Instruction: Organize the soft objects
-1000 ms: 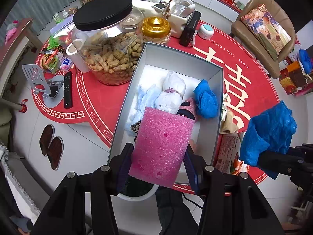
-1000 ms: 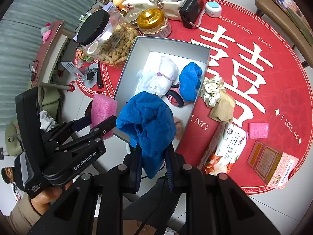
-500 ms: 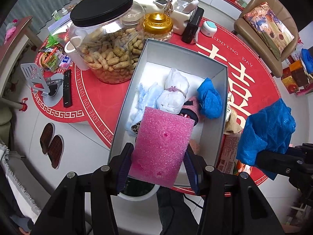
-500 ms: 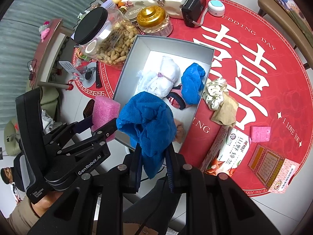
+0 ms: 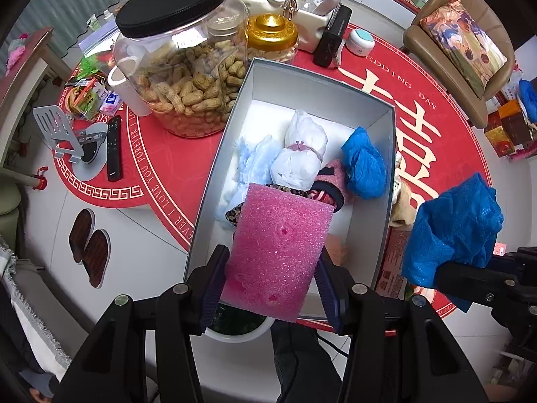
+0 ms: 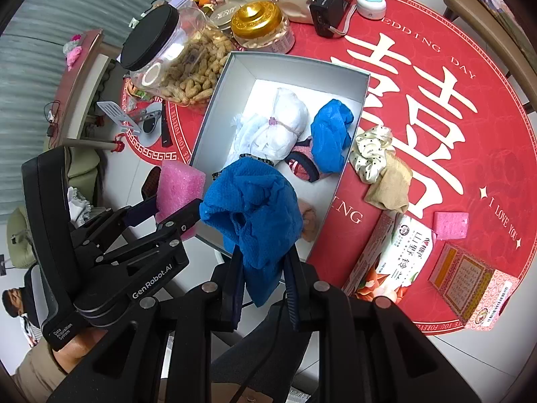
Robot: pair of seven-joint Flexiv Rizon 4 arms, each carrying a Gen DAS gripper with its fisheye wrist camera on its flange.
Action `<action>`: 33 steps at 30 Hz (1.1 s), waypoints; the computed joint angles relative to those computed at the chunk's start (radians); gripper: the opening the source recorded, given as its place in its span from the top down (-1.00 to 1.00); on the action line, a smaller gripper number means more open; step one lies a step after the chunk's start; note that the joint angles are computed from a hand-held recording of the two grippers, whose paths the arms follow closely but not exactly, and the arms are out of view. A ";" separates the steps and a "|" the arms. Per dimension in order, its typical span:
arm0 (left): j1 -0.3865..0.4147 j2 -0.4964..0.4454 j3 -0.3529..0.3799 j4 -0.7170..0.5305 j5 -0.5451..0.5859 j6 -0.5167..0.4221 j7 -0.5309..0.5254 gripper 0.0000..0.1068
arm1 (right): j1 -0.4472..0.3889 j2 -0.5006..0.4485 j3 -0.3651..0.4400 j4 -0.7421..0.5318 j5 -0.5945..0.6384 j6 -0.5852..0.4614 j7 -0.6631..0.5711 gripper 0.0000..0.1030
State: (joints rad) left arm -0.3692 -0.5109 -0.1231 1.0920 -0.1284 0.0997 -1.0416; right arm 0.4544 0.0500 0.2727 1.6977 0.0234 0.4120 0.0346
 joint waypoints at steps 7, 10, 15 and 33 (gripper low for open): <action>-0.003 0.000 0.003 0.008 0.014 -0.004 0.003 0.03 | -0.001 -0.015 -0.004 0.001 0.010 0.015 -0.020 0.55; -0.004 -0.004 0.003 0.005 0.019 -0.004 0.003 0.03 | -0.002 -0.020 -0.007 0.001 0.015 0.017 -0.027 0.54; -0.009 -0.015 0.006 0.000 0.026 0.005 -0.009 0.03 | -0.007 -0.031 -0.012 -0.002 0.025 0.018 -0.052 0.55; -0.035 -0.060 0.009 -0.046 0.052 -0.003 -0.034 0.03 | -0.034 -0.055 -0.028 0.003 0.055 0.018 -0.111 0.55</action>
